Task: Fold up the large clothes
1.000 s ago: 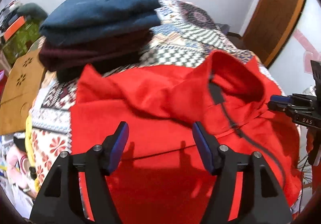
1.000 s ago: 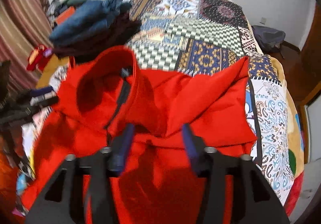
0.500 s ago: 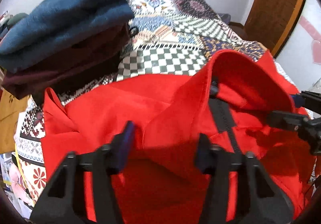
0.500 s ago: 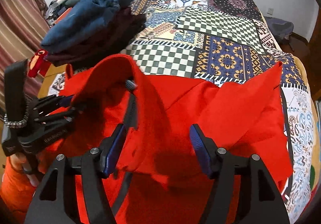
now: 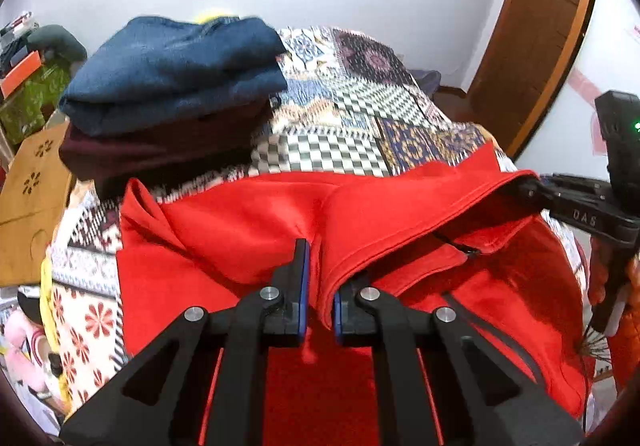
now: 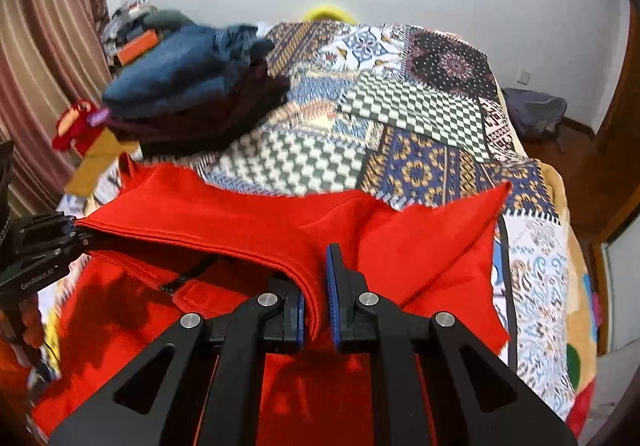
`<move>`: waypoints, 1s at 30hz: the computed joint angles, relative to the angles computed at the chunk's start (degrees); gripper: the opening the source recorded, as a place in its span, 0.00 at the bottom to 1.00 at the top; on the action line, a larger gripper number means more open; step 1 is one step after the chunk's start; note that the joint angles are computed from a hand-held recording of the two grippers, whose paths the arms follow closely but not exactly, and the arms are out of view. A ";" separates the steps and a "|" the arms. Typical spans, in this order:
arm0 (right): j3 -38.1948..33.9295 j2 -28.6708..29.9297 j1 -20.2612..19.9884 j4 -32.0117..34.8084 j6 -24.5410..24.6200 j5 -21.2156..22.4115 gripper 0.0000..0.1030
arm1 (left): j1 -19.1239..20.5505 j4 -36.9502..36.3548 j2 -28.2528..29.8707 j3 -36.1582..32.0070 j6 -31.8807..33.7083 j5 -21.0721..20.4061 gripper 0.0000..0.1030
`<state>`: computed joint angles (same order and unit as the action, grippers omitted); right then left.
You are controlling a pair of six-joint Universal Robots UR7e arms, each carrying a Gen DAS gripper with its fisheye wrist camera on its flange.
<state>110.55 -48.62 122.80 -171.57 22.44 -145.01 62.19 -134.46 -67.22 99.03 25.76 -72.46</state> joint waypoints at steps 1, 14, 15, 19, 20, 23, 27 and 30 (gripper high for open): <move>0.67 -0.32 -0.31 1.55 1.38 0.75 0.08 | 0.17 0.95 -0.01 0.23 -0.01 0.46 0.09; 5.66 -6.59 0.90 13.31 12.51 3.75 0.57 | 2.63 6.29 -2.56 3.76 -2.80 7.39 0.67; 6.16 -7.45 0.97 12.96 12.42 4.49 0.57 | 2.78 7.20 -2.82 3.16 -3.26 6.89 0.69; 6.59 -9.40 1.96 14.19 15.03 2.49 0.57 | 3.19 8.72 -3.94 1.56 -4.40 4.61 0.73; 6.74 -9.86 2.26 13.84 14.97 1.90 0.57 | 3.03 8.87 -4.41 1.42 -4.24 4.65 0.73; 7.25 -10.85 2.55 10.83 14.02 0.39 0.58 | 2.35 6.62 -5.89 1.70 -2.59 6.04 0.74; 7.61 -11.70 1.80 6.73 13.72 -1.68 0.65 | 2.68 1.45 -5.64 0.10 -1.72 7.86 0.86; 8.49 -12.29 -0.14 1.84 13.44 -1.50 0.71 | 4.16 -0.20 -2.82 -4.17 -4.82 8.50 0.87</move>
